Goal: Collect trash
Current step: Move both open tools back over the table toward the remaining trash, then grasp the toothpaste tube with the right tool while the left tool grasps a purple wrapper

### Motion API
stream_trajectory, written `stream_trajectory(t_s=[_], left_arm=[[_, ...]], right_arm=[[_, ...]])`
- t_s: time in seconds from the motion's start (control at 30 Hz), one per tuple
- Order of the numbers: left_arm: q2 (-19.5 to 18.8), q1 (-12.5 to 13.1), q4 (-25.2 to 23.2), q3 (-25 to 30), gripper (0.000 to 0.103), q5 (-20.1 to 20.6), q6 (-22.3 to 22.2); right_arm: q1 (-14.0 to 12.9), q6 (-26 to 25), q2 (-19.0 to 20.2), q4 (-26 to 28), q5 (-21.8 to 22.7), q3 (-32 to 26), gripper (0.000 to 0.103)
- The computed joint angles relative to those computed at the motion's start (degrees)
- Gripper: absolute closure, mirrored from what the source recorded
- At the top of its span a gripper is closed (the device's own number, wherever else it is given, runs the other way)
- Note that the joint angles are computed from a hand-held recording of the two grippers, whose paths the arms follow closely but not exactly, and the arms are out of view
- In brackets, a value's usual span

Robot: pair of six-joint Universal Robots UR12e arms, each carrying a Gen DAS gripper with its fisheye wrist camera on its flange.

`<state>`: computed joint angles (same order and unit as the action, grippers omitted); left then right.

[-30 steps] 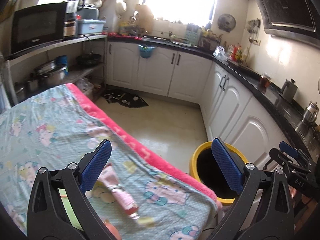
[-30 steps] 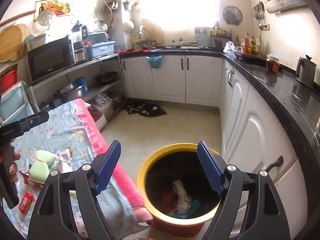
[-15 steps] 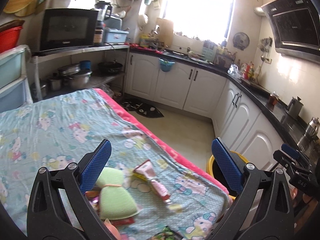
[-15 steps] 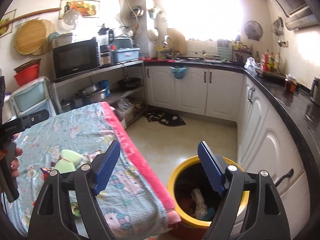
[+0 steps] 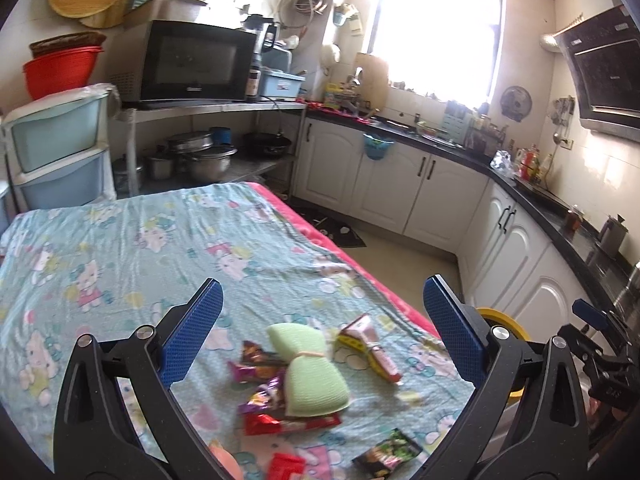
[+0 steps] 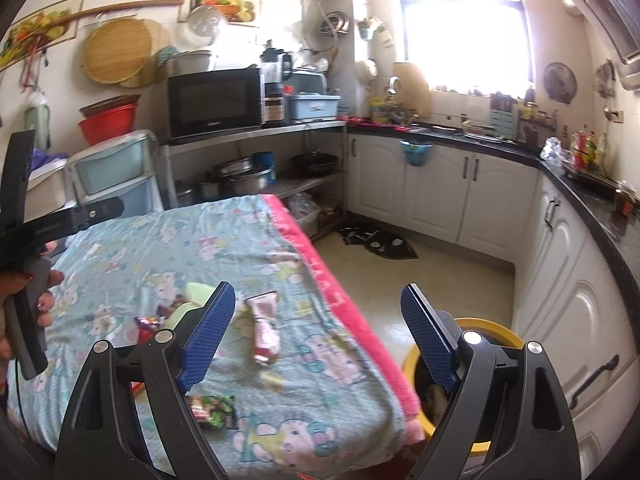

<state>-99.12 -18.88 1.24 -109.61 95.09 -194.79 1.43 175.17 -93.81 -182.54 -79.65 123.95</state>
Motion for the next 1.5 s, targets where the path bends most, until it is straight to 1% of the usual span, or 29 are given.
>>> stream_trajectory(t_s=[0.27,0.43,0.6,0.73,0.8,0.87,0.93,0.97,1.07,1.13,1.17,1.27,1.3,1.37,1.43,1.47,1.5], left_arm=[[1.46,1.09,-1.68,-2.20,0.011,1.24,-0.26],[1.78,1.87,-3.40,-3.31,0.011,1.81,0.23],[1.98,3.25,-5.72,-4.54,0.011,-0.59,0.58],[1.89,4.58,-7.90,-5.39,0.011,-3.54,0.40],[1.65,4.97,-8.86,-5.69,0.011,-4.35,0.95],[1.37,5.39,-9.94,-5.81,0.014,-5.61,1.26],[0.93,5.75,-11.20,-5.76,0.020,-7.01,1.96],[0.64,5.94,-11.73,-5.76,0.021,-7.86,2.59],[-0.19,6.32,-12.67,-5.53,0.030,-9.97,4.26],[-0.71,6.41,-13.43,-5.23,0.036,-10.98,4.62],[-0.96,6.58,-13.71,-5.12,0.037,-11.91,4.63],[-1.78,7.06,-14.60,-4.66,0.045,-14.36,4.35],[-2.05,7.26,-14.92,-4.51,0.050,-15.43,4.44],[-2.54,7.47,-15.58,-4.12,0.055,-16.81,4.67],[-2.93,7.62,-16.08,-3.73,0.063,-17.86,4.79],[-3.09,7.69,-16.26,-3.60,0.064,-18.32,4.82],[-3.27,7.75,-16.50,-3.46,0.069,-18.68,4.89]], right_arm=[[2.17,-2.15,0.81,1.73,2.43,-0.05,0.021],[3.56,-3.07,1.79,3.98,3.97,-0.31,0.021],[4.40,-3.53,2.84,6.43,5.62,-0.57,0.021],[5.12,-4.07,4.25,7.98,4.59,-1.16,0.021],[5.36,-4.14,5.28,8.39,3.30,-1.68,0.021],[5.46,-4.12,6.37,9.05,2.07,-2.27,0.021],[5.36,-3.83,7.59,10.25,0.73,-3.10,0.021],[5.11,-3.69,8.16,10.78,0.76,-3.52,0.021],[4.54,-3.29,9.57,11.80,0.61,-4.52,0.021],[4.37,-3.36,10.40,12.32,0.40,-5.15,0.024],[4.28,-3.53,10.79,12.92,0.49,-5.59,0.027],[3.83,-3.57,11.66,14.66,1.53,-6.63,0.031],[3.70,-3.64,11.89,15.15,1.88,-6.89,0.033],[3.57,-3.83,12.43,16.25,2.36,-7.58,0.036],[3.57,-4.07,13.19,17.63,2.84,-8.50,0.038],[3.54,-4.11,13.59,18.34,3.29,-8.95,0.039],[3.55,-4.04,14.01,18.99,3.56,-9.43,0.041]])
